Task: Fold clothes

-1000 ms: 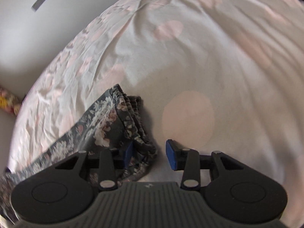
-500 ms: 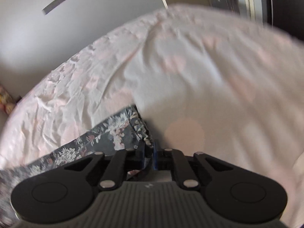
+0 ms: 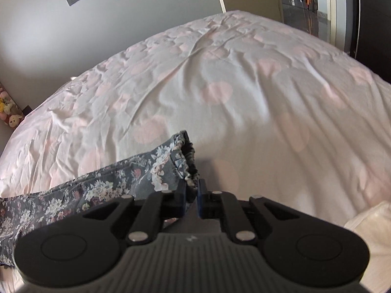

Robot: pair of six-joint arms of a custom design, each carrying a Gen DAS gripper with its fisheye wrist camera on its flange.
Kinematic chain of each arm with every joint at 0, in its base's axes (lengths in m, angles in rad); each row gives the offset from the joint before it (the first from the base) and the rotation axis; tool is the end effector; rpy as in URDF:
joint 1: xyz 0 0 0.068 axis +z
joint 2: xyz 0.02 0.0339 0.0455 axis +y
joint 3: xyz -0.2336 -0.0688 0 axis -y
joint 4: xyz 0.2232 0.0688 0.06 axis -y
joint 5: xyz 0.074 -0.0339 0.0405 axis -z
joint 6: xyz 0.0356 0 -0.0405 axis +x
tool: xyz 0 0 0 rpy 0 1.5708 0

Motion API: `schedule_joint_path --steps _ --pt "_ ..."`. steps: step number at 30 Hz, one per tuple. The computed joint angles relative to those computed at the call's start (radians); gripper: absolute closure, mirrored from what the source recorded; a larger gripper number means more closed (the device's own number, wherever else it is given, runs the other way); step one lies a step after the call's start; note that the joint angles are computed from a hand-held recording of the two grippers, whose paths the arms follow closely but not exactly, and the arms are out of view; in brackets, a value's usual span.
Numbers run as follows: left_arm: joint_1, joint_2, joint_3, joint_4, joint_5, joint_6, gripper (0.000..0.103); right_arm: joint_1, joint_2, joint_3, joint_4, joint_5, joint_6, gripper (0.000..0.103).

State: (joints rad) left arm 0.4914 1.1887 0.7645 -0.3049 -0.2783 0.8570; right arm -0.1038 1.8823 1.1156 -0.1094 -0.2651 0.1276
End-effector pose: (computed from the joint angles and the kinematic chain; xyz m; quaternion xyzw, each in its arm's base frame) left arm 0.2085 0.1227 0.2210 0.1086 0.8992 0.3515 0.2370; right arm 0.3623 -0.0284 0.1410 0.0629 0.9310 0.1283 0.3359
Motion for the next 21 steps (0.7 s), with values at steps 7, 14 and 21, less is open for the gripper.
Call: schedule_joint_path --steps 7,14,21 --pt "0.128 0.239 0.272 -0.041 0.123 -0.096 0.041 0.001 0.017 -0.016 0.032 0.005 -0.034 0.093" --pt "0.188 0.529 0.526 -0.055 0.186 -0.171 0.041 0.038 0.037 0.021 0.007 0.069 -0.088 0.092" --pt "0.219 0.688 0.613 -0.035 0.230 -0.193 0.042 0.074 0.059 0.057 -0.024 0.143 -0.103 0.092"
